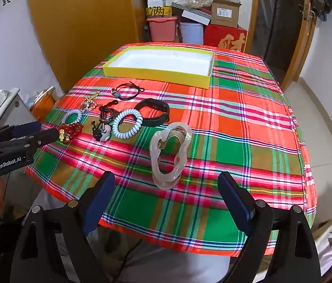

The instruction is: Organize jewelry

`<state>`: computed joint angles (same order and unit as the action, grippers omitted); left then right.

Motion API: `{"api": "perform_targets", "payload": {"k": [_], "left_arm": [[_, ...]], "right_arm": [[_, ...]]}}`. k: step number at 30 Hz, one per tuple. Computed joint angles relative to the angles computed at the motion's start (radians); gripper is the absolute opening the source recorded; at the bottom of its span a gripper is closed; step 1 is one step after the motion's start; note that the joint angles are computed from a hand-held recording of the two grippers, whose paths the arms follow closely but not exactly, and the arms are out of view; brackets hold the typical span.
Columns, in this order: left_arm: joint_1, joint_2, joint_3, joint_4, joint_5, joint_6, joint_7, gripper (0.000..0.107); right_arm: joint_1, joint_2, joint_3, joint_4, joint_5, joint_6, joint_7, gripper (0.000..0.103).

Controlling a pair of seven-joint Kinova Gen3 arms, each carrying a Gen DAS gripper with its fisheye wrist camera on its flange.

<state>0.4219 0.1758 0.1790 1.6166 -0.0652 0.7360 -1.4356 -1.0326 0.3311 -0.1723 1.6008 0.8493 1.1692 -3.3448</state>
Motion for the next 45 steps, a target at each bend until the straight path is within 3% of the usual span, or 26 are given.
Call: {"api": "perform_targets", "payload": {"k": [45], "left_arm": [[-0.007,0.0,0.004,0.009,0.03,-0.018,-0.023,0.059]], "right_arm": [[0.012,-0.006,0.002,0.016,0.001,-0.051,-0.004,0.089]]}}
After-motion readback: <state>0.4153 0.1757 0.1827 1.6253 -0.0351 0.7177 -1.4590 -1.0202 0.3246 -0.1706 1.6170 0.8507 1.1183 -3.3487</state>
